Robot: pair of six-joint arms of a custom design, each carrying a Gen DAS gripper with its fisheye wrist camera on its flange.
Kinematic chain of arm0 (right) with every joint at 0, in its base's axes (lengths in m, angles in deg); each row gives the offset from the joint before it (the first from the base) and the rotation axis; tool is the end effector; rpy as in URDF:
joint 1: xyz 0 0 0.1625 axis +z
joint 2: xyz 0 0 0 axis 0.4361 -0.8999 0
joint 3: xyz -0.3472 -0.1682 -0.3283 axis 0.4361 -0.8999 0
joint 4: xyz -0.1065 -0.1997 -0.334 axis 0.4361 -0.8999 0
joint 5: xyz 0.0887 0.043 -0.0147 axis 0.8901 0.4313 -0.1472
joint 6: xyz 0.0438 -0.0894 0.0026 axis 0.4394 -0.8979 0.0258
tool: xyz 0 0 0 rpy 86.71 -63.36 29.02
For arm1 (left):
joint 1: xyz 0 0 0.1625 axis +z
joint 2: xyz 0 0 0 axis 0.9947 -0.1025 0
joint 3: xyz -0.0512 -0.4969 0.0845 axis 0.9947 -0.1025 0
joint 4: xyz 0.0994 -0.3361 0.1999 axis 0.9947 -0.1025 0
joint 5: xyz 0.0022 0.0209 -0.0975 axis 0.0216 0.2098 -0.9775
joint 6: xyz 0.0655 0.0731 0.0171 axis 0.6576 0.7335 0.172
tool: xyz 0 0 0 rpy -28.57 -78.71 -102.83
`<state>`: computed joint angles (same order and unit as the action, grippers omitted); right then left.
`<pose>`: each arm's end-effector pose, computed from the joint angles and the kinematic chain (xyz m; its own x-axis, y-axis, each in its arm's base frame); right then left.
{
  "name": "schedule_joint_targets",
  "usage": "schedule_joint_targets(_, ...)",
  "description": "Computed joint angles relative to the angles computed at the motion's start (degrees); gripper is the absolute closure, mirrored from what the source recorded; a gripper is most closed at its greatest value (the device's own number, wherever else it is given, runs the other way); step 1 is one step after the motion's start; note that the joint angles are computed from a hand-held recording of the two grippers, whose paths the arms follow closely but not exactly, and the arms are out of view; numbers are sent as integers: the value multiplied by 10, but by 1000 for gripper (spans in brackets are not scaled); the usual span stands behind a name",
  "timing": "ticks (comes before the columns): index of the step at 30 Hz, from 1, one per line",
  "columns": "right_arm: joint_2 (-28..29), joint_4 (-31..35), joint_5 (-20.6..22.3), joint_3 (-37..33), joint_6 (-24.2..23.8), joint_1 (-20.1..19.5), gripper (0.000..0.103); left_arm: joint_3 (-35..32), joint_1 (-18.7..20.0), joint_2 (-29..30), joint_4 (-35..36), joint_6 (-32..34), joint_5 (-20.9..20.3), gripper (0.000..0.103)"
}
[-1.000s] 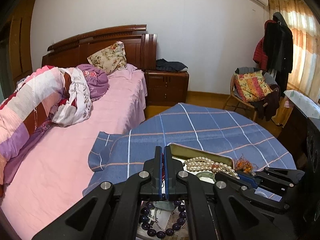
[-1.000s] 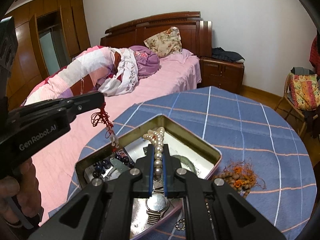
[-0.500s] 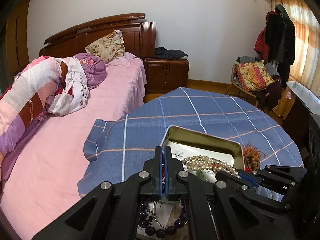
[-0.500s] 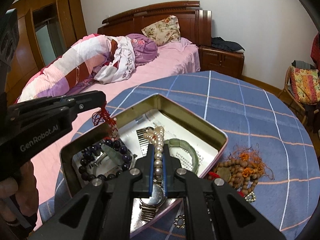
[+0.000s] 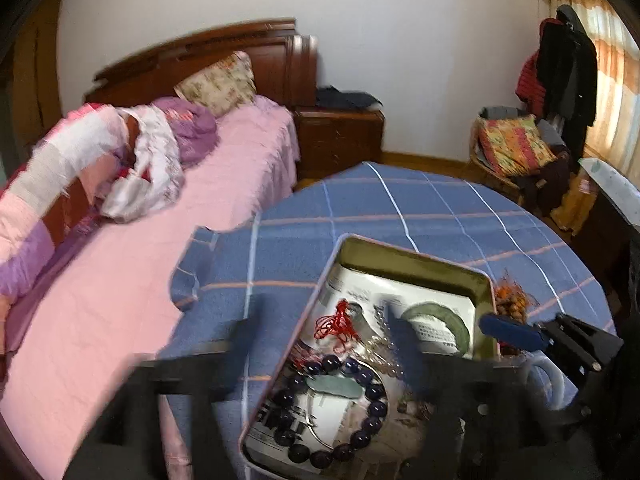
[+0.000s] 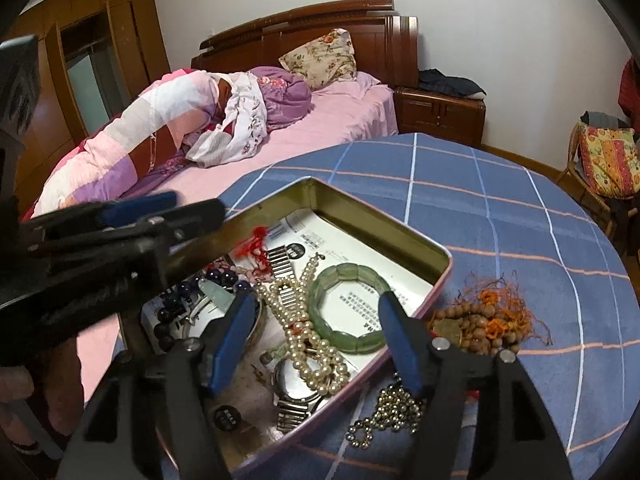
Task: Organize jewelry
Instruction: 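Lower the pearls and gold chain into the tin and open both tools, then grasp the white bangle with the right tool while the left tool grasps the red-cord charm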
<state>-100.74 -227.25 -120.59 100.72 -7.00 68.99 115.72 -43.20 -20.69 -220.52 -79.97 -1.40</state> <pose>0.1272 -0.5508 0.3037 -0.7777 0.0929 0.6218 -0.4175 0.6632 -0.6212 -0.4297 -0.6226 0.0412 -0.6018 0.5641 -0.5654 0.7899 0.5250 -0.3169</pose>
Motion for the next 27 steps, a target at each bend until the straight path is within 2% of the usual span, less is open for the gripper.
schedule_joint_targets(1,-1,-1,0,2,-1,1,35,5,-1,0,-19,9,-1,20)
schedule_joint_targets(4,-9,-13,1,15,-10,2,35,6,-2,-5,-11,9,-6,20)
schedule_joint_targets(12,-57,-53,-51,77,-2,-10,34,23,-5,-8,-24,-14,20,20)
schedule_joint_targets(17,-82,-50,-82,111,23,-26,34,45,-14,-8,-43,-21,37,20)
schedule_joint_targets(22,-83,-32,-93,121,38,-28,34,59,-21,-7,-42,-32,44,20)
schedule_joint_targets(25,-73,-40,-122,117,28,-24,34,62,-25,-7,-34,-36,40,20)
schedule_joint_targets(27,-74,-42,-125,116,27,-27,34,65,-28,-6,-29,-40,37,20)
